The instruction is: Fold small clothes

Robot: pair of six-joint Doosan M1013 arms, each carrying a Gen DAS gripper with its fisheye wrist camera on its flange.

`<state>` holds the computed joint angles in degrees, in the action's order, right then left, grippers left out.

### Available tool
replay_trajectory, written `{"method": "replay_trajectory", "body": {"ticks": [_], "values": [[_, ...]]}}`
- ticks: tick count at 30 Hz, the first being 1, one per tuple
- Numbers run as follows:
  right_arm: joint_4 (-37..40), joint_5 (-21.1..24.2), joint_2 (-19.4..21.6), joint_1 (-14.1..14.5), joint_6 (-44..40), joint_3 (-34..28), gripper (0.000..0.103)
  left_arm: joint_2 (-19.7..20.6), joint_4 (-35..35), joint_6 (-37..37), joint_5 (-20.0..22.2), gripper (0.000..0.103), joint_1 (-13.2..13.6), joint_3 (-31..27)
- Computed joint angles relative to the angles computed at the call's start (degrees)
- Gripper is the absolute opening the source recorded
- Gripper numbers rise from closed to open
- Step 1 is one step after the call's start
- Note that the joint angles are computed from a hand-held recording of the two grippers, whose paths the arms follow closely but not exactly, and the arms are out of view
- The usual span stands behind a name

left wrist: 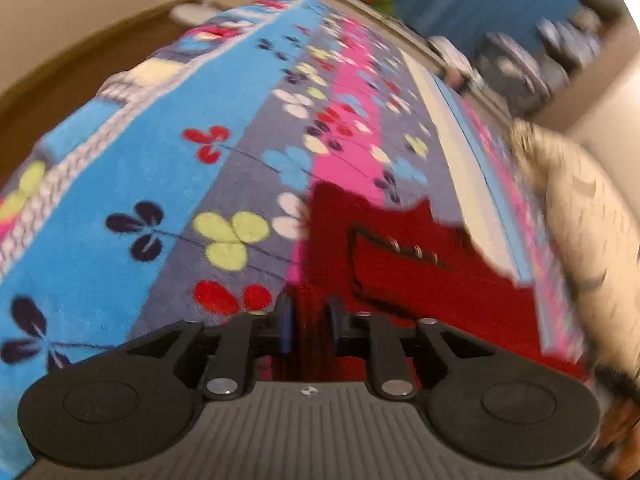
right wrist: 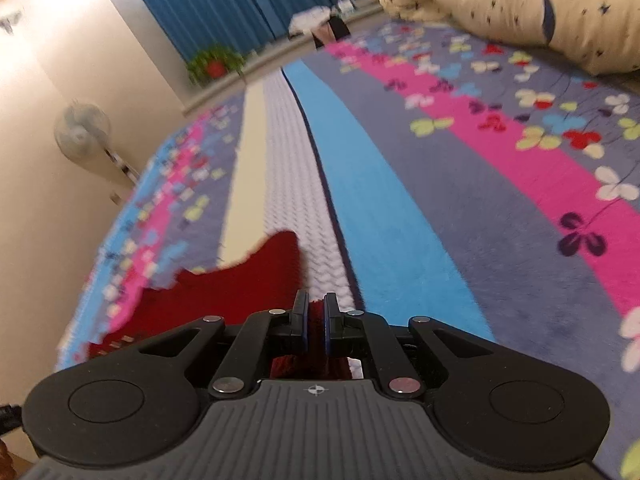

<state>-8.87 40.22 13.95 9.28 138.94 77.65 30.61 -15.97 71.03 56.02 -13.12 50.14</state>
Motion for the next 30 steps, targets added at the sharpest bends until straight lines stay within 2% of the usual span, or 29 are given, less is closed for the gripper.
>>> {"method": "replay_trajectory", "body": {"ticks": [2, 4, 5, 6, 8, 9, 10, 12, 13, 15, 17, 19, 24, 27, 30], "values": [[-2.8, -0.5, -0.2, -0.3, 6.4, 0.9, 0.011, -2.3, -0.6, -0.9, -7.2, 0.028, 0.9, 3.7], [-4.7, -8.3, -2.2, -1.2, 12.2, 4.2, 0.011, -3.4, -2.2, -0.5, -9.8, 0.039, 1.9, 5.7], [-5.7, -9.1, -2.6, -1.4, 11.7, 4.7, 0.012, -3.2, -0.4, -1.6, -7.7, 0.039, 2.1, 5.2], [-6.1, -7.0, -2.4, -1.4, 8.7, 4.2, 0.013, -2.3, 2.2, -3.0, -3.2, 0.040, 2.2, 3.7], [-1.8, 2.1, -0.7, -1.8, -1.4, 1.7, 0.013, -0.7, 3.0, -2.8, 3.7, 0.043, 2.5, 1.2], [1.7, 5.3, 0.0, -2.2, -6.1, 1.0, 0.015, -0.3, 2.7, -0.4, 5.4, 0.044, 2.6, 0.8], [4.9, 7.5, 0.7, -2.6, -10.4, 0.4, 0.016, -0.1, 2.4, 2.9, 6.2, 0.051, 2.6, 0.7], [9.5, 9.3, 1.4, -2.9, -19.6, 0.0, 0.016, 0.3, 0.7, 9.3, 8.2, 0.061, 2.4, 0.2], [10.6, 9.8, 1.7, -2.8, -23.1, -0.2, 0.016, 0.5, -0.8, 12.1, 8.8, 0.061, 2.2, 0.1], [15.1, 8.7, 1.7, -3.1, -28.5, 0.0, 0.021, 0.7, -4.2, 18.1, 8.3, 0.064, 1.8, 0.0], [18.1, 6.2, 1.7, -3.1, -31.2, 0.2, 0.030, 0.5, -4.4, 21.8, 5.8, 0.069, 1.1, 0.6], [17.5, 4.5, 2.4, -2.8, -31.1, -0.6, 0.044, 1.0, -3.5, 22.5, 3.8, 0.071, 0.3, -0.1], [19.6, 2.9, 5.4, -2.6, -31.7, -3.7, 0.045, 4.4, -3.8, 18.3, 2.4, 0.071, 0.1, -4.2], [20.1, 3.0, 6.8, -2.8, -30.7, -5.3, 0.046, 6.5, -0.4, 15.7, 4.6, 0.072, -0.4, -7.6], [20.4, 3.7, 8.0, -3.2, -29.5, -6.3, 0.048, 8.1, -1.1, 15.2, 6.6, 0.070, -0.2, -9.9]]}}
